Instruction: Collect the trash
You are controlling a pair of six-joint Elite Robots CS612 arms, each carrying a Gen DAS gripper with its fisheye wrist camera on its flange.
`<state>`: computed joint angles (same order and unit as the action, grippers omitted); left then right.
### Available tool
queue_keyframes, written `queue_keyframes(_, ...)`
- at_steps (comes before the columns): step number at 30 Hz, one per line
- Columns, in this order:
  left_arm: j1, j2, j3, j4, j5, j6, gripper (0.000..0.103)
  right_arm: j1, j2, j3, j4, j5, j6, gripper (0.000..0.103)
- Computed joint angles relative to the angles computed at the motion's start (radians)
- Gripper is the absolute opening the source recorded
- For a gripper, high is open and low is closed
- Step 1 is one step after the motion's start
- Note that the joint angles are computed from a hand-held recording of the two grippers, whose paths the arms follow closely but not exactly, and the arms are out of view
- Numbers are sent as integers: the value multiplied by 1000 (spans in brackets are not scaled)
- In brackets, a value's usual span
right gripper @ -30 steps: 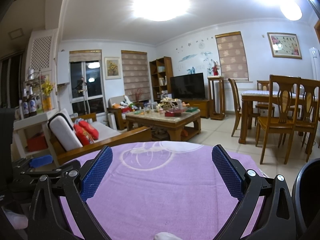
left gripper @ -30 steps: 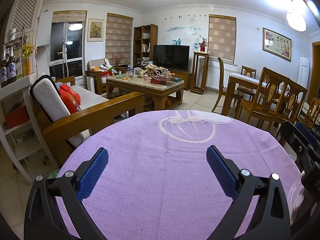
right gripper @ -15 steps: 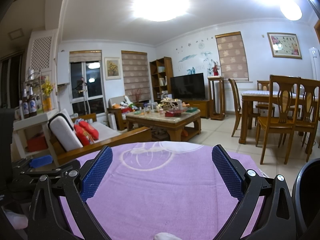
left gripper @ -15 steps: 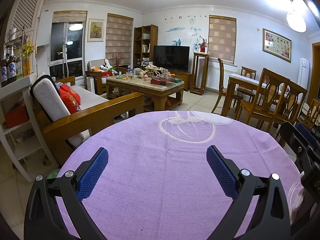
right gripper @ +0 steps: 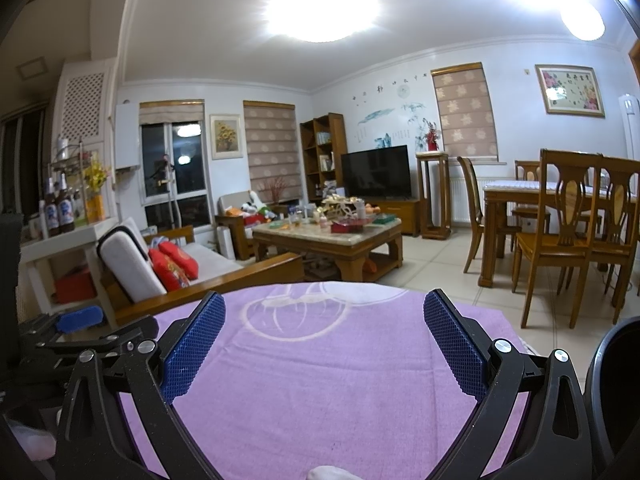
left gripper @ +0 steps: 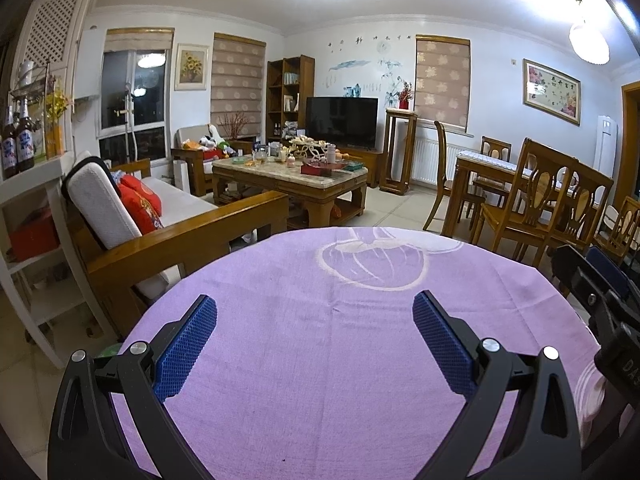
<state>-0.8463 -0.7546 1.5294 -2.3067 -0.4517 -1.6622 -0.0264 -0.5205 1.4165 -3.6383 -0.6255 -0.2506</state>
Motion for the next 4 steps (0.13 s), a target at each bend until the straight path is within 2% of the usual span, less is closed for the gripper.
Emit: queue_keyframes(4, 0, 1, 2, -8, -5, -12, 98, 0, 0, 0, -1, 0, 1, 98)
